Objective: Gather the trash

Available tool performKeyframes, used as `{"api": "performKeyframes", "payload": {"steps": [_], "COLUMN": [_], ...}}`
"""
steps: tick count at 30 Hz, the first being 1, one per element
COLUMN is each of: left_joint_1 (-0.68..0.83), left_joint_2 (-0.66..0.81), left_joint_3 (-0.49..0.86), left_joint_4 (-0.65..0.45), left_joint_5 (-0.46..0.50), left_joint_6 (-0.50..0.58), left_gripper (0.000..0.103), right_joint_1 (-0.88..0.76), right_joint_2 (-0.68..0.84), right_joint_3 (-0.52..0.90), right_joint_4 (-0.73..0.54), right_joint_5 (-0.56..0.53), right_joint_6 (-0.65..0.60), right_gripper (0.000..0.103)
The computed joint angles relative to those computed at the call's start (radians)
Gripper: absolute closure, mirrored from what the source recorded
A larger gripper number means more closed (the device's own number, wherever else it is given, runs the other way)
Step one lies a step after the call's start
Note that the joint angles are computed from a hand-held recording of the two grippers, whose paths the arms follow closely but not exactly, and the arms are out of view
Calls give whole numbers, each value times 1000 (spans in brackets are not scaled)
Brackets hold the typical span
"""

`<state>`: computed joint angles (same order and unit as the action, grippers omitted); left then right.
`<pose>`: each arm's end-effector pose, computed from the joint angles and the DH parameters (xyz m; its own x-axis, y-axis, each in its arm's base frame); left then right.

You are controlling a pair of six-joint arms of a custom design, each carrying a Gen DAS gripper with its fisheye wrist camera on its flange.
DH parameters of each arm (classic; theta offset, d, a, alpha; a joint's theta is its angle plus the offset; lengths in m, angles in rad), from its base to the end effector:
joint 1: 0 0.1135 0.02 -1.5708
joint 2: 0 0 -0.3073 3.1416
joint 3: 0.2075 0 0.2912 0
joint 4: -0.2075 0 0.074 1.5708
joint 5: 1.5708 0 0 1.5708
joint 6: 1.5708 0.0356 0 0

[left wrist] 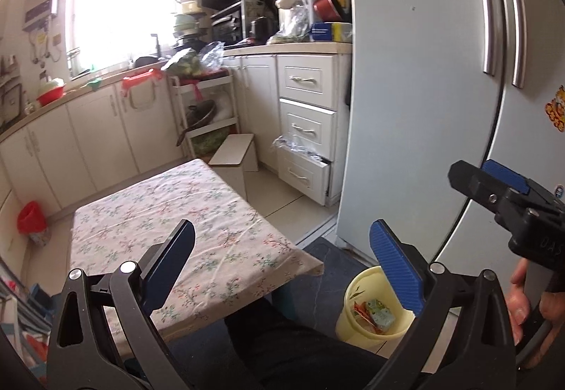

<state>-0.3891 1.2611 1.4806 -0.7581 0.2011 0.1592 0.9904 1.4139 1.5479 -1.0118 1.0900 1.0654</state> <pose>0.2609 -0.1146 0.4709 -0.3845 0.3255 -0.8638 0.5989 0.8001 0.0349 0.1932 0.2370 0.4450 -0.2709 0.3249 -0.9061 0.3323 0.9150 0.2287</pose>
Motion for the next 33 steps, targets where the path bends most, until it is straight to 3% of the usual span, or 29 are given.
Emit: {"api": "performKeyframes", "payload": {"steps": [8,18,33], "left_joint_1": [61,65,41], "left_joint_2": [-43,-50,-73], "left_joint_3": [-31,-31,-46], "left_joint_4": [11,-7,0], "left_joint_5": [-31,0,-33], "left_joint_6": [-64,-38,-42], "left_gripper": [8,8,8], "right_joint_1": [13,20,30], "right_joint_2": [20,32,32], "right_joint_3": [2,19,19], "right_joint_4": [30,21,11], "right_joint_5": [-14,-8,-3], "right_joint_6": [-20,-12,-2], "right_gripper": [7,7,7]}}
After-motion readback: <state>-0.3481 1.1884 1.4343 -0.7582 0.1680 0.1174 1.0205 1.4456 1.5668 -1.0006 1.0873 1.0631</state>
